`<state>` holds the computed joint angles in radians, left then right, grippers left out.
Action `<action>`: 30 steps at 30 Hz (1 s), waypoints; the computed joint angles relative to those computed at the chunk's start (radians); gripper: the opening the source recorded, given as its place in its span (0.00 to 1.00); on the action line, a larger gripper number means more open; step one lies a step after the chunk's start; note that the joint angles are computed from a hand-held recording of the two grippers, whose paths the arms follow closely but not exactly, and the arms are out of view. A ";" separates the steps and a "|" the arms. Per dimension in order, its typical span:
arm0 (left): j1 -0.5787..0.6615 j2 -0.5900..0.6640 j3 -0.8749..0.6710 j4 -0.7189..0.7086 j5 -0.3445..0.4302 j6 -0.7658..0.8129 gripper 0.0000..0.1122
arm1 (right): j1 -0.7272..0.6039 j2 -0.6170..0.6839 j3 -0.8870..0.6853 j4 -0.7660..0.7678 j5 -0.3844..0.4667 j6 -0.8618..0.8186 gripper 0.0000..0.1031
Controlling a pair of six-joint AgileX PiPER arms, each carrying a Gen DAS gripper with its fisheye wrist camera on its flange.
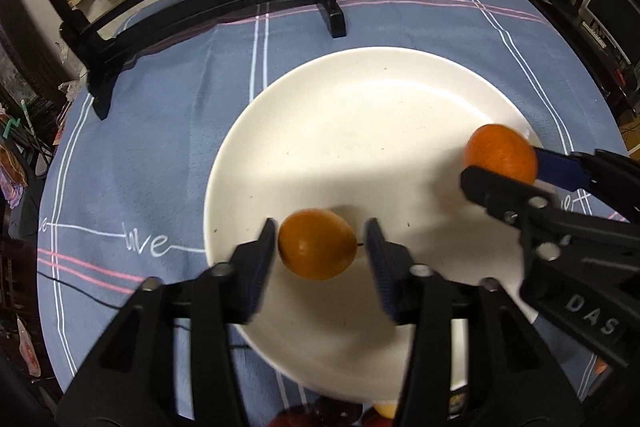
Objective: Organize fruits
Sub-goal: 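Carry both tangerines over the white plate and open both tools to release, then lift both tools off the plate and move back to the fruit pile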
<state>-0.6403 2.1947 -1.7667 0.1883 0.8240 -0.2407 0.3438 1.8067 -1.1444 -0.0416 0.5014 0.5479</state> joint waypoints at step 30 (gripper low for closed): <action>0.001 -0.574 0.555 -0.011 -0.223 -0.036 0.80 | 0.761 -0.727 0.438 -1.036 0.570 1.256 0.99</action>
